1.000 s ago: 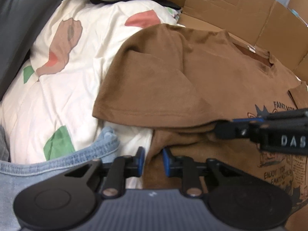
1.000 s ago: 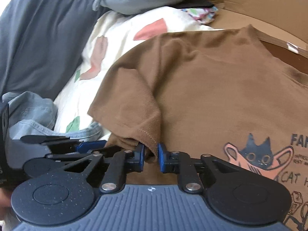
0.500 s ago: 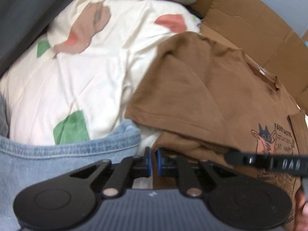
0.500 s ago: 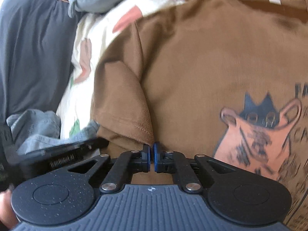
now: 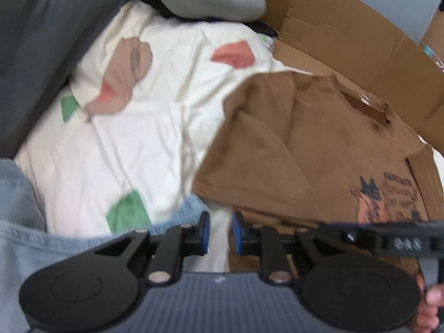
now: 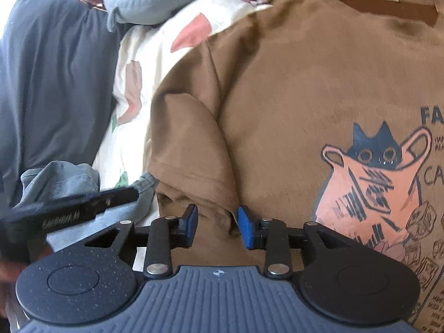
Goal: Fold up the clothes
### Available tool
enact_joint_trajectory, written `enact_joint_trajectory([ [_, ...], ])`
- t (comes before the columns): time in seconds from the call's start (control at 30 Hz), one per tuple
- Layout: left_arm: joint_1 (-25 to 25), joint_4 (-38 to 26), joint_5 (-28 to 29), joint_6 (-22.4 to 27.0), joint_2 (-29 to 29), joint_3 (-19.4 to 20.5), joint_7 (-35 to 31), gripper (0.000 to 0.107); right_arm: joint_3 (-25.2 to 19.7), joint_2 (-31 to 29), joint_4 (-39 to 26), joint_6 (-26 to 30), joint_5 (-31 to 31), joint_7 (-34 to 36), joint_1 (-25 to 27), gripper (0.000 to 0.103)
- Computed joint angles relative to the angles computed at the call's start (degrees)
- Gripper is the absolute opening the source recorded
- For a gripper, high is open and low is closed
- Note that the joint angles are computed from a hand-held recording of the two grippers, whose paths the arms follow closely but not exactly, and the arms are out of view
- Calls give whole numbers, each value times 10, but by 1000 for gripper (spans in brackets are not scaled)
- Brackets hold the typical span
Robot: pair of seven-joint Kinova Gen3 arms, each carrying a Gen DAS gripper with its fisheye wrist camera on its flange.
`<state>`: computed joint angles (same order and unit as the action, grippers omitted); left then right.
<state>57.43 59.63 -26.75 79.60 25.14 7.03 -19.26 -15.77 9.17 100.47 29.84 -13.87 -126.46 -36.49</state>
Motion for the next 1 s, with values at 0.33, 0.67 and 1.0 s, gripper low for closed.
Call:
enact_joint_trajectory([
  [0.33,-16,-41,-3,14,45,-26,-23,34,9,-21,0,16,56,-25,-12,34],
  [0.67,-23,-42,18,14,69,-25,-69,34,8,-33,10,15,82,-55,-11,34],
  [1.0,-31,-77,35,40,74,-26,-118,4,0,-45,37,-32,50,-14,1,34],
])
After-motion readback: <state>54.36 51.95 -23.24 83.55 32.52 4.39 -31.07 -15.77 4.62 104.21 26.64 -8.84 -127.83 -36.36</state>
